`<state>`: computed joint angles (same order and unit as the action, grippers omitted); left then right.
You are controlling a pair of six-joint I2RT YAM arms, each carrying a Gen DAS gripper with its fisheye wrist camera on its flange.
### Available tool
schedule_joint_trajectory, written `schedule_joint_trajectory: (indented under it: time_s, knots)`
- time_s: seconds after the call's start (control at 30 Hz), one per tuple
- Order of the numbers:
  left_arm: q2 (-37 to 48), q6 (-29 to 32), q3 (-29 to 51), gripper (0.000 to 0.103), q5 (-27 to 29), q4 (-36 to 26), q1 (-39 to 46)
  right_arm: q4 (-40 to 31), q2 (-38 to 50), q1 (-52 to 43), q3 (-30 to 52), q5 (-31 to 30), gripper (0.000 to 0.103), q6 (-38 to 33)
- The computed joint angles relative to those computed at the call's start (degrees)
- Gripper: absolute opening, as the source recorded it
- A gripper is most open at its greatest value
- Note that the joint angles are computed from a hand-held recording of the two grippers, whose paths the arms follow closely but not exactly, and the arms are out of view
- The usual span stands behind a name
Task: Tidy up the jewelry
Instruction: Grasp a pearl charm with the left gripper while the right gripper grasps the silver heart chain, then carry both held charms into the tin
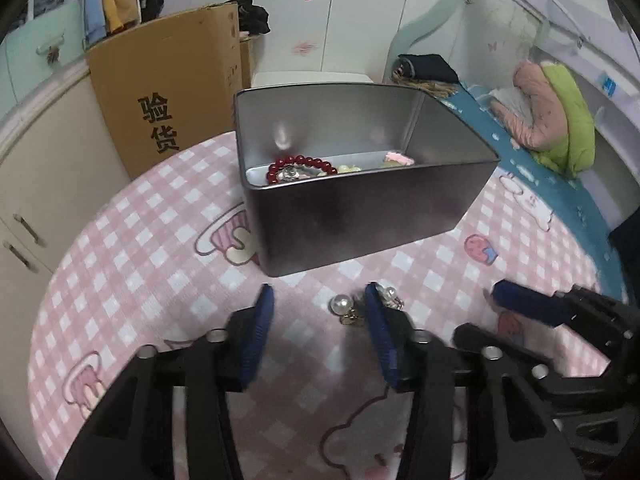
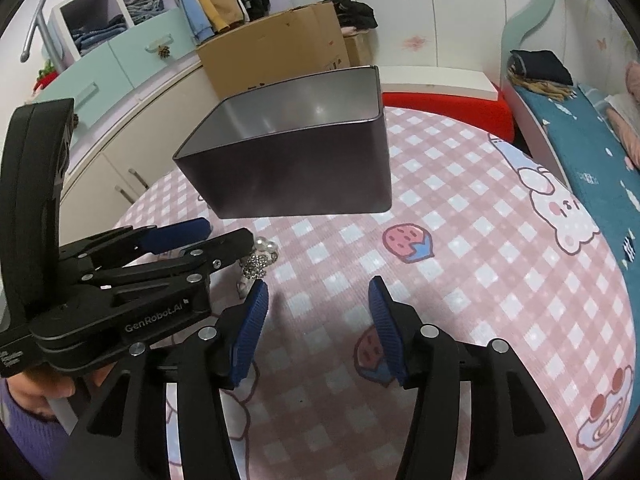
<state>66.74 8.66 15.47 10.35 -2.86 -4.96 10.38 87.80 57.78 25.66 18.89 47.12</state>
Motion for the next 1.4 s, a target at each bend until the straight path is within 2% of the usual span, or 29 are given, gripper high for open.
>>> schedule_joint_trajectory:
  time_s: [0.07,0.1,0.2,0.43,0.57,0.8,0.87,0.97,1.03,1.1,1.23,1.4]
  knots:
    - [0.0,2.1,0.1,0.024,2.9,-0.5,1.3,-0.3,-0.2,0.1,0.2,0.3,0.052,-0.1]
    - [0.1,3.0,0.1,0.017,4.4,-0.7,2.2,-0.5,-0.2,0.2,0.3,0.4,0.052,-0.1]
    - [1.3,5.6,0.8,0.010,9.4,-2.2,5.7,-1.1,0.6,0.6,1.4,0.7,0.052,-0.1]
    - [-0.1,13.9,1.0,0.009,15.9,-8.0,16.2,-2.7,4.2,1.8,5.3,1.8,0.052,-0.4]
    - [0.3,18.7,1.8,0.009,19.4,-11.1,23.2,-4.1,9.5,2.4,10.4,2.5,0.051,-2.2]
    - [1.8,21.9,3.8,0.009,23.2,-14.0,28.4,-10.7,16.2,4.0,19.5,6.9,0.051,-5.4]
    - [2.0,22.4,4.2,0.009,24.0,-14.8,29.1,-10.7,16.7,4.2,20.3,6.6,0.038,-6.3]
    - [1.8,23.1,4.6,0.009,25.0,-16.1,29.8,-11.2,17.1,4.7,21.4,6.5,0.027,-7.4]
    - [1.5,24.0,5.0,0.009,25.7,-17.2,30.3,-12.4,17.4,5.1,22.4,6.2,0.010,-7.8]
    - [1.0,24.7,5.6,0.009,26.4,-18.8,30.9,-13.7,17.5,5.2,23.2,6.0,0.009,-7.3]
    - [-0.6,26.6,7.2,0.009,28.1,-22.9,32.5,-11.2,13.7,3.9,19.6,3.3,0.008,-5.4]
    - [-3.1,28.8,10.3,0.009,31.1,-29.7,33.5,-12.3,4.1,4.1,15.1,3.8,0.006,-4.3]
